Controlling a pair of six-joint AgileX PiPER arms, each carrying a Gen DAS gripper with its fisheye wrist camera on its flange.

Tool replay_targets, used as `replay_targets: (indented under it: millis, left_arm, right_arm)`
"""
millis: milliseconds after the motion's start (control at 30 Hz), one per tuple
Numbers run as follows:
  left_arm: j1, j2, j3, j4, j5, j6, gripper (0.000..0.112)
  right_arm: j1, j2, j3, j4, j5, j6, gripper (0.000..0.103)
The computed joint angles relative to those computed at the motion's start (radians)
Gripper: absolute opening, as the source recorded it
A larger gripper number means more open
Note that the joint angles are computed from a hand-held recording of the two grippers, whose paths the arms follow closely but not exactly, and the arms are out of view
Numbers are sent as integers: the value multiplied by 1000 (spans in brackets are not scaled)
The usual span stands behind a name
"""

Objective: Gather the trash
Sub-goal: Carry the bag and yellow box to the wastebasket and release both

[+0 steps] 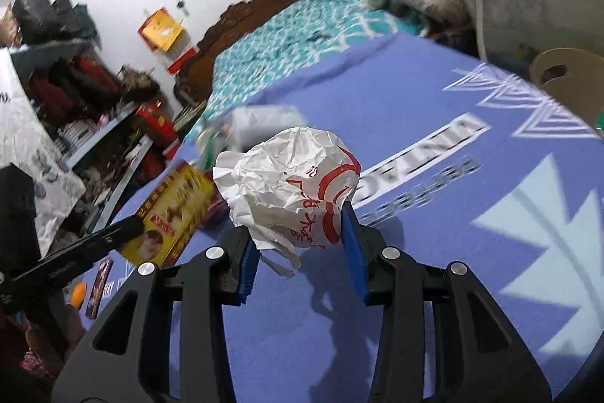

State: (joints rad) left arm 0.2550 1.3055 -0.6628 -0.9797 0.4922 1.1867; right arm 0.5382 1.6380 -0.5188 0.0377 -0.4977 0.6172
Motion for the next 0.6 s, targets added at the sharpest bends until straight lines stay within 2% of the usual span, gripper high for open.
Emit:
replay_targets:
  millis: [100,233,333,433,500,600]
  left_arm:
    - [-181,46,-63,61,-32,-105,21]
    - [-421,203,-218,121,-61,-228,21]
    - [-557,354,-394,208,-29,-367,21]
    - [-683,500,-587,262,7,-460,21]
    - [-744,604,-739,294,63,-517,21]
    - [-809,739,-938,365,130,-628,21]
  right_arm:
    - [-139,-32,59,-135,-31,107,42]
    - [-388,-79,142,-376,-71,262,42]
    - [-594,-92,163,-559,-79,354,42]
    - [-811,-52,129,-798,-103,496,42]
    - [-922,-10,86,-923,-113,578,42]
    - [-1002,33,20,-1014,-87,641,44]
